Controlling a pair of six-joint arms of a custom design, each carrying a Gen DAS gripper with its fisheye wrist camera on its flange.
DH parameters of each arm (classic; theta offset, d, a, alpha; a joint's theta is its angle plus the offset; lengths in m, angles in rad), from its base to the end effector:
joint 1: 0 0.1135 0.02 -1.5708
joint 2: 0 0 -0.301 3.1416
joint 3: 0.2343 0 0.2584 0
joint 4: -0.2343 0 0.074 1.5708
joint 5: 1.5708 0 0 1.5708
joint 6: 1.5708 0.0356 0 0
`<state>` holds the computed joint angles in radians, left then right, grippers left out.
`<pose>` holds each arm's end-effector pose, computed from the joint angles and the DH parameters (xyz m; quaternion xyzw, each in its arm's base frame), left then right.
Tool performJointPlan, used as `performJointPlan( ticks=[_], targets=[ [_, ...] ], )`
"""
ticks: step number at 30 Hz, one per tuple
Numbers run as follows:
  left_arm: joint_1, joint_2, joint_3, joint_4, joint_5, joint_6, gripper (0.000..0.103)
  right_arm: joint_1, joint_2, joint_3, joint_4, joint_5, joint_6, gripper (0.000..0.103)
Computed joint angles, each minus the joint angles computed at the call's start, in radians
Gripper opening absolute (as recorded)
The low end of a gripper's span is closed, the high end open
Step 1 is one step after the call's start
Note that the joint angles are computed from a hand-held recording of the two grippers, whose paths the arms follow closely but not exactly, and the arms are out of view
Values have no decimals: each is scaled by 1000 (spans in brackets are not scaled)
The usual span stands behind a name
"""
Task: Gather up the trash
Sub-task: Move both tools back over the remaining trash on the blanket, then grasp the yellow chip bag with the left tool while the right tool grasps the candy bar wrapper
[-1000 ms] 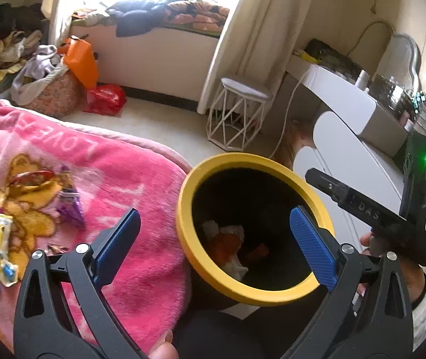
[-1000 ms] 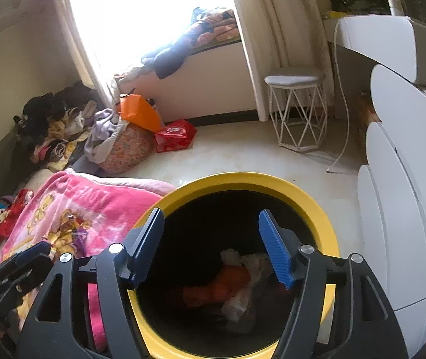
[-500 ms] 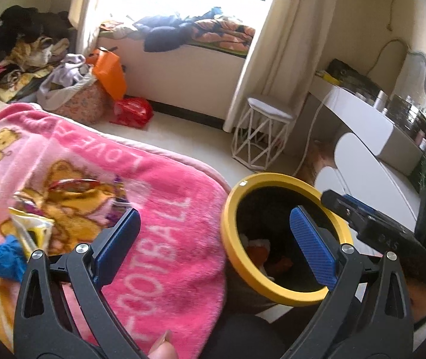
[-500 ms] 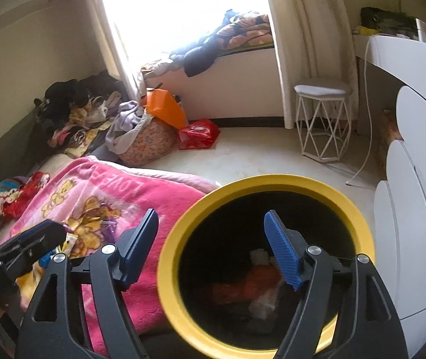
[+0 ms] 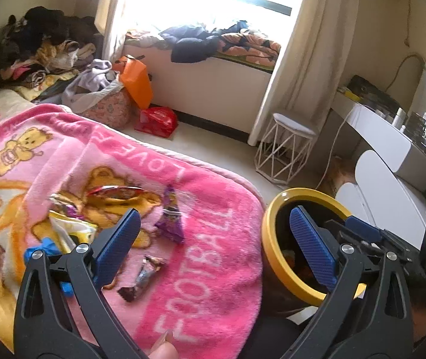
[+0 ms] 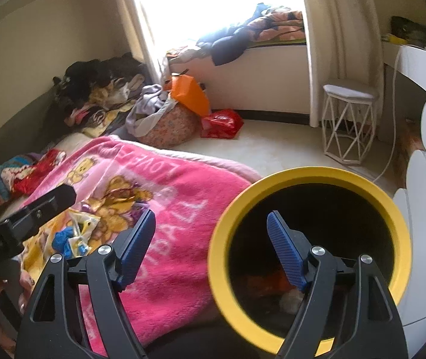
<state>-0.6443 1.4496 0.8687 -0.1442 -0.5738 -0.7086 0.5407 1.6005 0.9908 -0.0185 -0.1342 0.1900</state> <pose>0.2550 -0.1674 0.2556 -0.1442 0.8705 -0.0452 0.4685 0.3043 0.1882 0.2554 -0.1851 0.8700 0.2176 0.4018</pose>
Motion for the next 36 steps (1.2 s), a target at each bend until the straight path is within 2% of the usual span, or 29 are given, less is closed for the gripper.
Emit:
performJointPlan(
  ticks=[16, 23, 27, 32, 36],
  targets=[
    [123, -185, -167, -51, -9, -65, 92, 167, 106, 90, -23, 29, -23, 75],
    [210, -254, -224, -74, 19, -68, 92, 233, 191, 153, -38, 32, -17, 75],
    [276, -256, -243, -87, 63, -60, 92, 265, 253, 212, -71, 20, -17, 75],
    [388, -242, -262, -84, 167, -25, 92, 297, 350, 301, -120, 14, -18, 75],
    [465, -216, -269, -51, 257, 18, 83, 314, 420, 364, -157, 1, -11, 74]
  ],
)
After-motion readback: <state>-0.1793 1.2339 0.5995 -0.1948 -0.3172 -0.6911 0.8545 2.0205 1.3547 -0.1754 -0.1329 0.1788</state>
